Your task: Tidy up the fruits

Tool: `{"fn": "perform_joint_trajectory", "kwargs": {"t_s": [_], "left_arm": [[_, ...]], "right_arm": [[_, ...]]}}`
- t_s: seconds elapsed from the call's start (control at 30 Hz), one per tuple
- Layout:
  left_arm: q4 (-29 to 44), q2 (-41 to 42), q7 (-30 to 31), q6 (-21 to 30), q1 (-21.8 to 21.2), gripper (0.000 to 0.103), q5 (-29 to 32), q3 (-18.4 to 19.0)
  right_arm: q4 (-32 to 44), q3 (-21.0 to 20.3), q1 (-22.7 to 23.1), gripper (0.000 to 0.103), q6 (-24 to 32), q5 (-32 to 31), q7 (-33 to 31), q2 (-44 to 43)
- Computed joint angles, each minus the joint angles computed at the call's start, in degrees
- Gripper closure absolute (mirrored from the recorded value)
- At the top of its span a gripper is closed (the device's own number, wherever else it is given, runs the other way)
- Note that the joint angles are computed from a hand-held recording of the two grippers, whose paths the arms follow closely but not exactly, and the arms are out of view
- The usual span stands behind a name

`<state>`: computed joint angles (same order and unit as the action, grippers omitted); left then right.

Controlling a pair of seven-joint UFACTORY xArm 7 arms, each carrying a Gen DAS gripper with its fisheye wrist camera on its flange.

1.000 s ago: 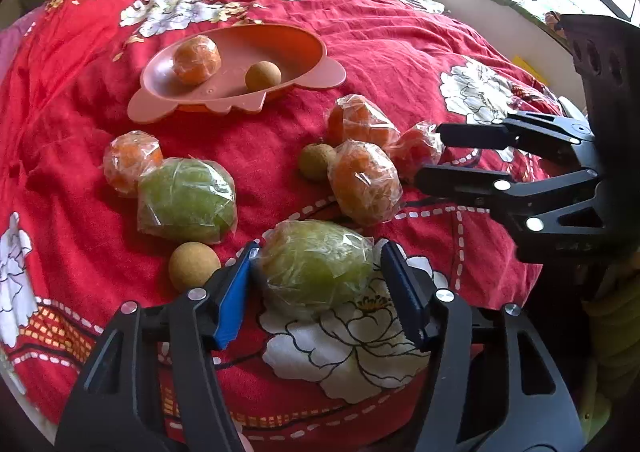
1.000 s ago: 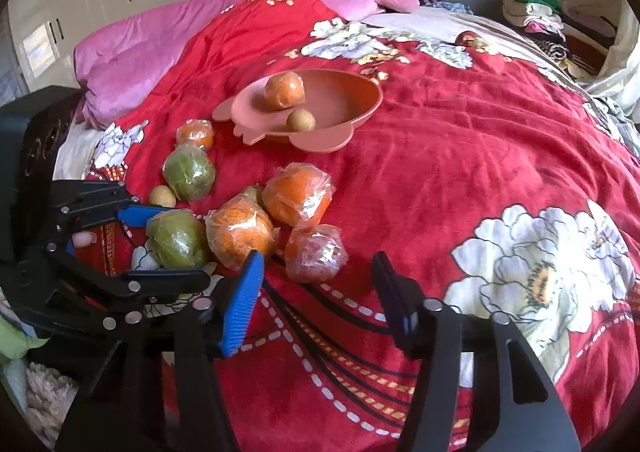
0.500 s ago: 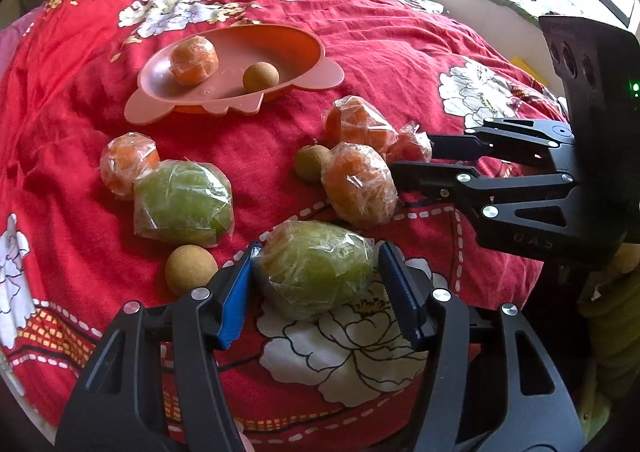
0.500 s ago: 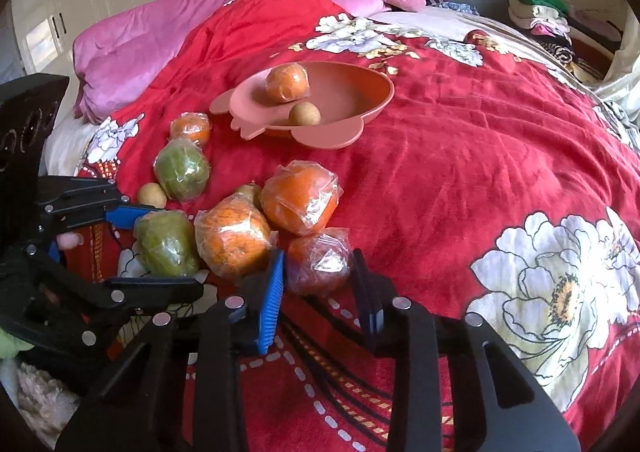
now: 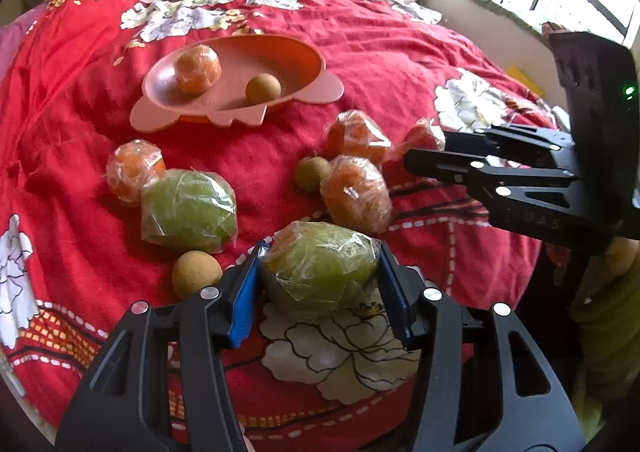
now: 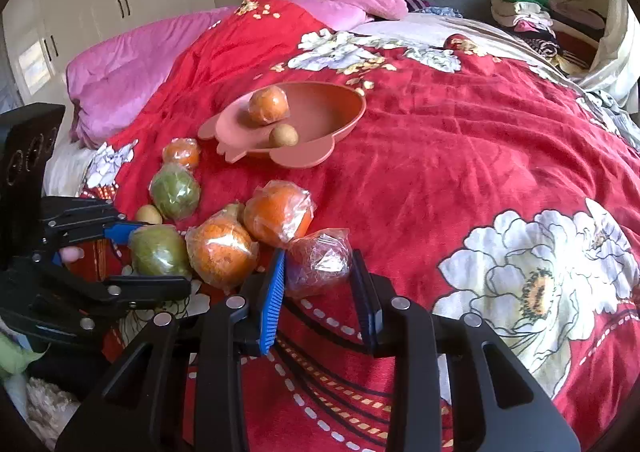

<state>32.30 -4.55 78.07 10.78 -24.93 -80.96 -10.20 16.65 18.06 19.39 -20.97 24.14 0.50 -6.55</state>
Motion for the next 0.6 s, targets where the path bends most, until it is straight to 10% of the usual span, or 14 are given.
{"fn": "perform_joint_trajectory", "kwargs": {"t_s": [0.6], "left_arm": [[1.85, -3.46, -1.78, 2.14, 2.65, 0.058, 0.51, 3.28]], "right_arm": [[-0.75, 0.59, -1.94, 0.072, -0.64, -1.89, 2.7, -3.14]]}}
